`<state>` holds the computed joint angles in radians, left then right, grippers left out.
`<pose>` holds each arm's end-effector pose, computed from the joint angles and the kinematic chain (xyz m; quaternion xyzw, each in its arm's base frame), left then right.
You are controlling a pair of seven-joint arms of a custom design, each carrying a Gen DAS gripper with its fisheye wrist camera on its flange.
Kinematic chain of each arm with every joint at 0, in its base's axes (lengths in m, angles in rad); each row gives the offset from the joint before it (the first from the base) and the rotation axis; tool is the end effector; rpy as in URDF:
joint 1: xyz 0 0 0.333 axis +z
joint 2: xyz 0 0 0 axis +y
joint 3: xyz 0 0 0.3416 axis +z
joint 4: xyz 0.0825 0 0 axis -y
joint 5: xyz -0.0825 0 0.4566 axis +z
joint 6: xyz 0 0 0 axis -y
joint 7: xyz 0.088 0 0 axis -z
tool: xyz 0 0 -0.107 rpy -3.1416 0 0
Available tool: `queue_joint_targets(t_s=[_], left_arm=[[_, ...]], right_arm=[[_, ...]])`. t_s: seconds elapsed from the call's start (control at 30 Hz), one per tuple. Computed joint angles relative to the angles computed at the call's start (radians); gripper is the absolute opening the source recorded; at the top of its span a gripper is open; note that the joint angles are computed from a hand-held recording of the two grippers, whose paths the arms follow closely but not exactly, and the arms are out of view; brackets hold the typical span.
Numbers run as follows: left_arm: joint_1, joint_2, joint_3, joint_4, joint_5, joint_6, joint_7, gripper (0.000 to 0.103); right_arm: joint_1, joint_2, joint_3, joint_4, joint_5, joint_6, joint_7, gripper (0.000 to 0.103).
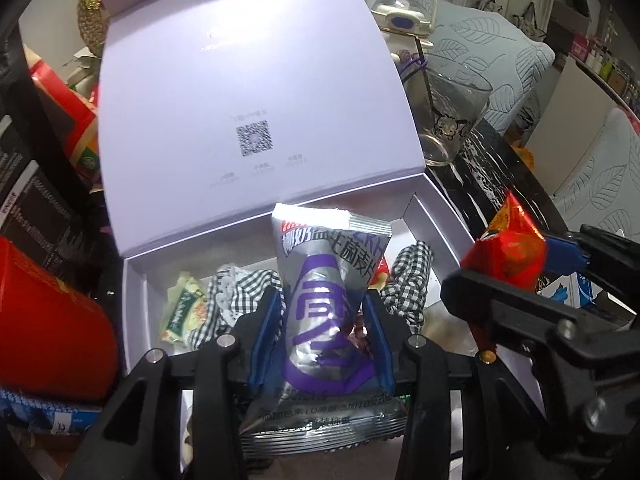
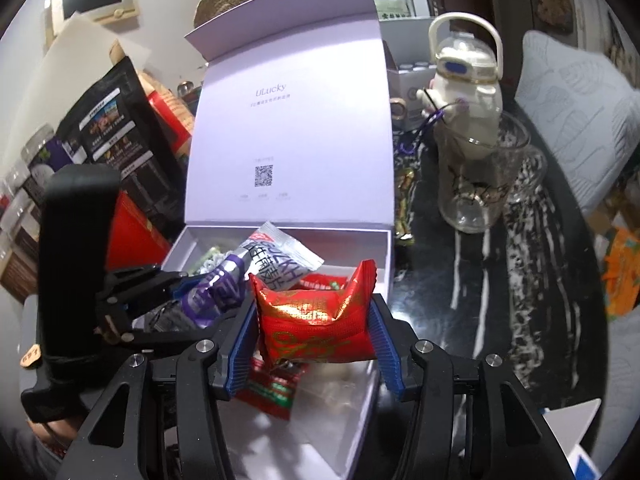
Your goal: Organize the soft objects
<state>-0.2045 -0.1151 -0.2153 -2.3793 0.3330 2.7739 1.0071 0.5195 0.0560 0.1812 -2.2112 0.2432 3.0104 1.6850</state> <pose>0.5183 -0.2479 0.3992 -0.6312 0.7277 -0.2037 0.1748 0.5016 0.3986 0.4194 -0.7635 0.5322 -0.0743 0.3582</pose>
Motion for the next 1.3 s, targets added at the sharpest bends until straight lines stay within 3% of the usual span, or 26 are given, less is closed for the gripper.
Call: queue_joint_targets(t_s=[0.17, 0.23, 0.3, 0.37, 0.43, 0.53, 0.63, 0.8, 0.97, 1.07, 1.3], left_arm=[[0.002, -0.031, -0.009, -0.004, 0.033, -0.042, -0.017, 0.045], [0.007, -0.05, -0.015, -0.014, 0.062, -0.053, -0.037, 0.052], [0.016, -0.065, -0.021, -0.017, 0.097, -0.076, -0.066, 0.068], [0.019, -0.08, -0.016, -0.028, 0.108, -0.076, -0.074, 0.073], [0.015, -0.086, -0.003, -0.034, 0.082, -0.071, -0.056, 0.073], [0.011, -0.095, 0.008, -0.04, 0.036, -0.07, -0.033, 0.073], [0.015, -0.114, 0.014, -0.053, 0.013, -0.058, -0.03, 0.073], [0.006, -0.133, 0.034, -0.073, -0.071, -0.028, 0.019, 0.073], [0.024, -0.149, 0.019, -0.085, -0.053, -0.008, 0.002, 0.073], [0.051, -0.157, -0.012, -0.084, 0.021, -0.017, -0.052, 0.073], [0.044, -0.193, -0.006, -0.119, 0.053, 0.005, -0.088, 0.073]], right_arm=[[-0.002, 0.002, -0.006, -0.001, 0.001, -0.011, 0.019, 0.053], [-0.004, 0.0, -0.007, -0.004, -0.002, -0.011, 0.026, 0.053], [-0.005, 0.0, -0.008, -0.006, -0.007, -0.009, 0.031, 0.053], [-0.006, -0.002, -0.011, -0.009, -0.017, -0.008, 0.045, 0.054], [-0.009, -0.001, -0.009, -0.009, -0.01, -0.006, 0.041, 0.054], [0.001, 0.007, -0.022, -0.002, -0.1, -0.025, 0.1, 0.054], [-0.003, 0.016, -0.009, 0.008, -0.07, -0.03, 0.058, 0.055], [0.026, 0.031, -0.049, 0.022, -0.256, -0.04, 0.189, 0.058], [0.035, 0.036, -0.059, 0.033, -0.352, -0.057, 0.25, 0.064], [0.066, 0.043, -0.093, 0.053, -0.542, -0.099, 0.383, 0.069], [0.069, 0.025, -0.086, 0.051, -0.725, -0.114, 0.513, 0.069]])
